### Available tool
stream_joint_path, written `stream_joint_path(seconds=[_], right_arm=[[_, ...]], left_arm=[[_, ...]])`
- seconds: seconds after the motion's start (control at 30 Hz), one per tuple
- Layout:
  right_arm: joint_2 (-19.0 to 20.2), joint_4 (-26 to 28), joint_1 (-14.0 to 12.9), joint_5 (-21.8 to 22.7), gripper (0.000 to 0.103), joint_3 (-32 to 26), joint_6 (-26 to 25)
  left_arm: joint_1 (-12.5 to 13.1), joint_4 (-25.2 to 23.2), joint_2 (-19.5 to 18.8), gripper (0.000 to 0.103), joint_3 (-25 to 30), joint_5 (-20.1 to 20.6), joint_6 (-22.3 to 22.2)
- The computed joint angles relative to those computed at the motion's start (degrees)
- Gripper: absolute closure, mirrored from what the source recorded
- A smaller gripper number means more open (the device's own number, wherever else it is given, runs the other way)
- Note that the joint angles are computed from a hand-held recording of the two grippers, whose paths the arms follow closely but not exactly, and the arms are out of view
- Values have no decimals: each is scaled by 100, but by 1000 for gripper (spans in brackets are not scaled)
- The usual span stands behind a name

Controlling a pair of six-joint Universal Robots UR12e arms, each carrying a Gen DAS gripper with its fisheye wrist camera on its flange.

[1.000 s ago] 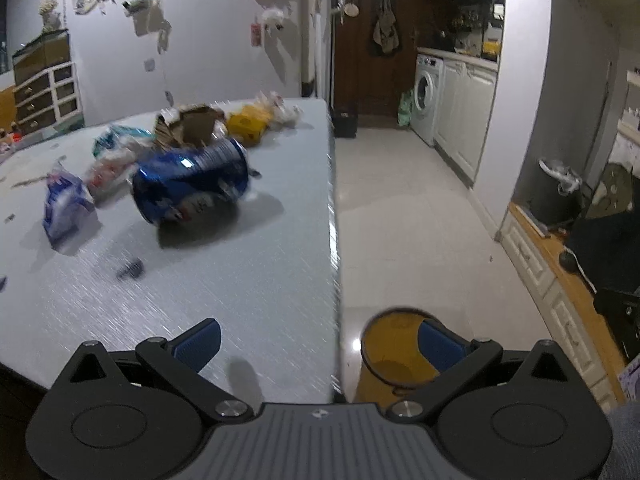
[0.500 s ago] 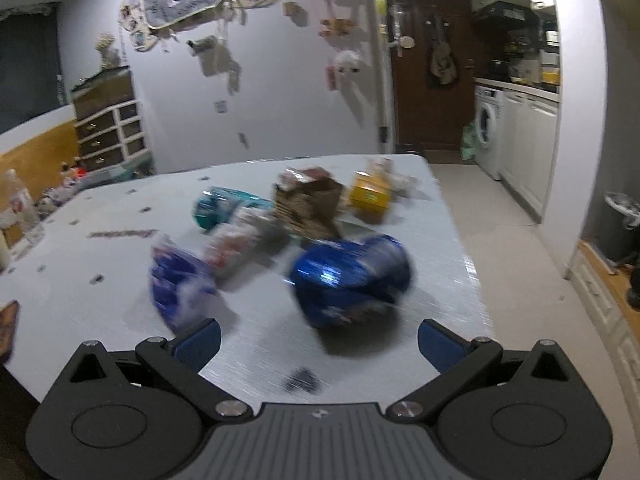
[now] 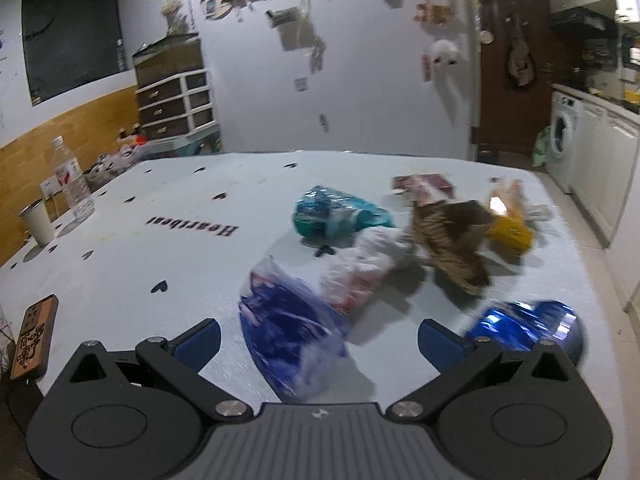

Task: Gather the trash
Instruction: 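Move both tools over the table toward the blue bag and yellow box, then grasp the blue plastic bag with left tool while right tool grasps yellow box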

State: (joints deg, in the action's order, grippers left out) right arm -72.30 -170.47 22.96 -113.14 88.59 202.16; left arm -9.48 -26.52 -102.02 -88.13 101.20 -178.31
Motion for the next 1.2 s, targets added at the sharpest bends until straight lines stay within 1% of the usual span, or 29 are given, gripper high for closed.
stream_joint_path(seconds=[0.13,0.23,0.33,0.43,0.57,0.6,0.63,0.67,0.8,0.9,1.0,1.13,1.2], right_arm=[[248,120,-101,171,0,-278,59],[435,110,-173,283,0,-489,92],[625,42,-199,255,0,-674,165],[802,91,-221,366,0,-868,212],[1028,174,-234,431,0,-1163,298],[1088,205,-232,420,0,-1250,361],[1132,237,-238,436,0,-1319,442],[1177,288,-248,470,0,-1398,533],[1348,525,-295,657,0,-1711,1047],[1487,626,-304,783,0,-1971,1153],[1628,727,-287,849,0,-2224,1058],[1870,1118,-228,717,0,-2625,704],[1955,1378,-211,649,0,-2762,503]], left_arm=[[48,-347,-265,0,318,130,-99],[48,-598,-444,0,506,348,-105],[64,-729,-576,0,608,436,-66],[94,-857,-614,0,616,452,2],[155,-842,-546,0,455,440,211],[176,-799,-520,0,388,411,263],[213,-634,-475,0,286,305,291],[242,-572,-441,0,223,227,308],[362,-462,-311,0,28,-73,223],[443,-493,-238,0,-57,-315,86],[474,-505,-197,0,-105,-409,29],[424,-561,-185,0,-83,-289,251],[408,-562,-171,0,-78,-353,354]])
